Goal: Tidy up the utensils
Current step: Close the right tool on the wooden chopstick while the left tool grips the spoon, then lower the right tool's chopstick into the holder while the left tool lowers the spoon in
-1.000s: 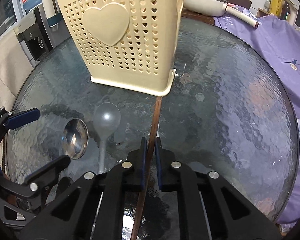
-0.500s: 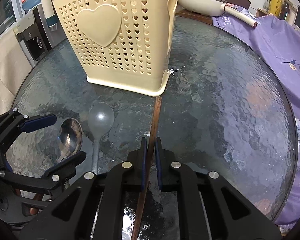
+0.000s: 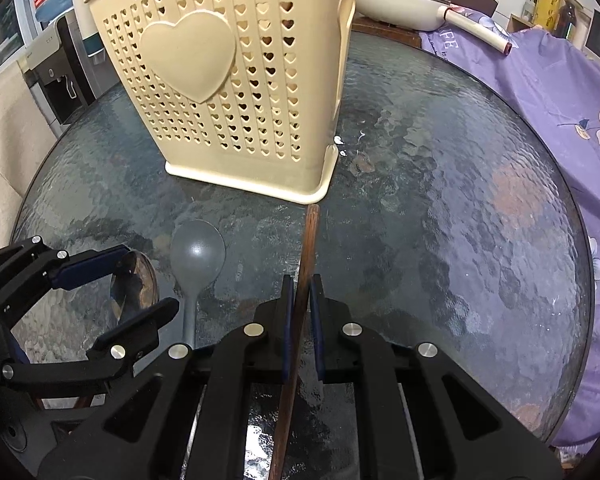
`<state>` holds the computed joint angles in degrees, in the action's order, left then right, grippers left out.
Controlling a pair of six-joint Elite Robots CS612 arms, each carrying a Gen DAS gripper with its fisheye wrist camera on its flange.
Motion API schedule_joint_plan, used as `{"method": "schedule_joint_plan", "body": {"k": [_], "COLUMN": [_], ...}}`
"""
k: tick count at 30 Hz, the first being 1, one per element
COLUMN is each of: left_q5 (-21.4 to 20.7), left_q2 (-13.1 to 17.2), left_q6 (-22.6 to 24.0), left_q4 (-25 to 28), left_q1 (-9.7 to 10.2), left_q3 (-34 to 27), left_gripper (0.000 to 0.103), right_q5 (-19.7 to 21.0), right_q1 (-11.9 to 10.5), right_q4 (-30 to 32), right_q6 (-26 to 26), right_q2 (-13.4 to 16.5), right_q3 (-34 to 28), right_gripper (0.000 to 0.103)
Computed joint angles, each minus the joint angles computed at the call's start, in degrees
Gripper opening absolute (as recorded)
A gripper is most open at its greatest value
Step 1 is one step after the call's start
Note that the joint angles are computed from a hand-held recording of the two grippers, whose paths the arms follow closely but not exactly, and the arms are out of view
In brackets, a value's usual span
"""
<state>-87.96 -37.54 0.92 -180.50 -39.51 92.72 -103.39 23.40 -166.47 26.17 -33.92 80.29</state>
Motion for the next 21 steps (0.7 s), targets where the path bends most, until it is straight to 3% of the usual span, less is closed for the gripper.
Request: {"method": "schedule_joint_plan", "body": {"k": [5, 9, 15, 21], "left_q5": [-0.8, -1.9, -4.2, -4.9], "left_q2": [0.0, -0.6, -2.7, -4.4], "left_q6": [-1.3, -2.5, -4.3, -4.7], "left_q4": [-0.7, -3.3, -9.7, -15.5], "left_q1": [0.48, 0.98, 1.7, 1.7], "left_q3": [-0.1, 0.8, 3.4, 5.7], "left_gripper": [0.046, 0.046, 0.046, 0.046], "right_q5": [1.3, 3.6, 5.0, 9.4], "right_q1": [-0.6, -1.2, -1.4, -2.1], "right_q4": [-2.2, -7.4, -15.2, -23.1], "right_q6": [0.9, 1.3, 1.0, 1.4], "right_q2": [-0.2, -0.7, -2.0, -3.4], "right_q3": [1.0, 3.0, 5.6, 8.5], "right_gripper": [0.008, 0.007, 0.007, 0.007]}}
